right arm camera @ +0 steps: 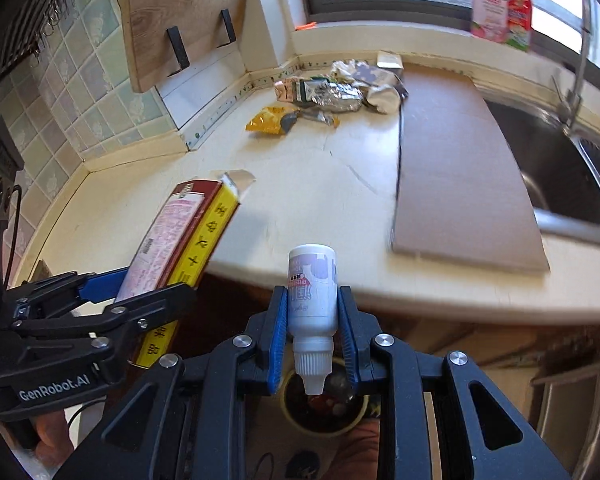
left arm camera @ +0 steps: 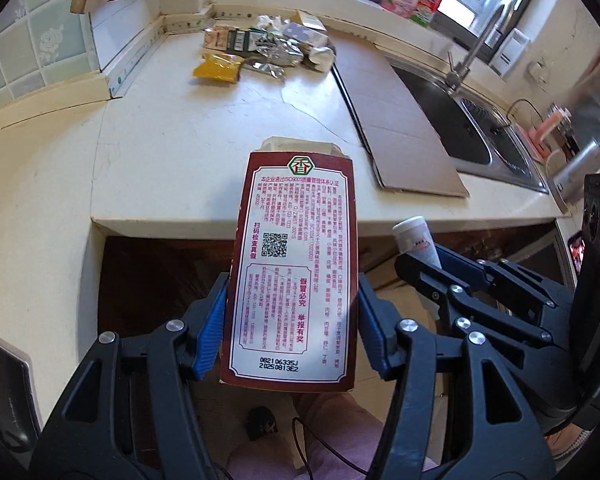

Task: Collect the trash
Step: 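Carry the red-and-white box and white bottle down over the floor bin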

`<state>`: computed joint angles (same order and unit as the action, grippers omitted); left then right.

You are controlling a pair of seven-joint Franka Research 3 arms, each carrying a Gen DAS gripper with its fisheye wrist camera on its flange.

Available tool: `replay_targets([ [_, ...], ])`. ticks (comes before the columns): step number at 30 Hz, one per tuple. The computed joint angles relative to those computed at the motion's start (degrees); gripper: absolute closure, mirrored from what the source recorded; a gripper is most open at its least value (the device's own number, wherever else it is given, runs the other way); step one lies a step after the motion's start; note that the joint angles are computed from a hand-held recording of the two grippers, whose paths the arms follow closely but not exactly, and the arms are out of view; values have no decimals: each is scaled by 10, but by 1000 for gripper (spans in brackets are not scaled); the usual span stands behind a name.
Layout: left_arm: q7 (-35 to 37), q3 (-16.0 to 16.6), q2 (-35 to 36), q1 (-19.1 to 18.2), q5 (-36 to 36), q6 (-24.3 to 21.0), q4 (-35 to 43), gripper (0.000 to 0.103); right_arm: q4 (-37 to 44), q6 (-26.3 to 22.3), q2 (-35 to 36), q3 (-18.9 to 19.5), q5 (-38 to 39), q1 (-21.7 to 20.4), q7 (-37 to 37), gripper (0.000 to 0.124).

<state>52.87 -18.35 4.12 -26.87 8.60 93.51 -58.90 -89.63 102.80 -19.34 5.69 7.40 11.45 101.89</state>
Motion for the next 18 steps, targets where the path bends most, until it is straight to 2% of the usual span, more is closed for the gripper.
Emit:
replay_targets([
  [8, -6, -17, -61, -8, -47, 16, -98, 48, -101, -55, -122, 6, 5, -11, 34, 100],
  [14, -43, -25, -80, -12, -55, 11, -144, 48, -148, -77, -160, -5, 28, -20, 21, 100],
  [18, -55, -27, -85, -13, -64, 6, -186, 48, -195, -75, -177, -12, 49, -24, 9, 100],
])
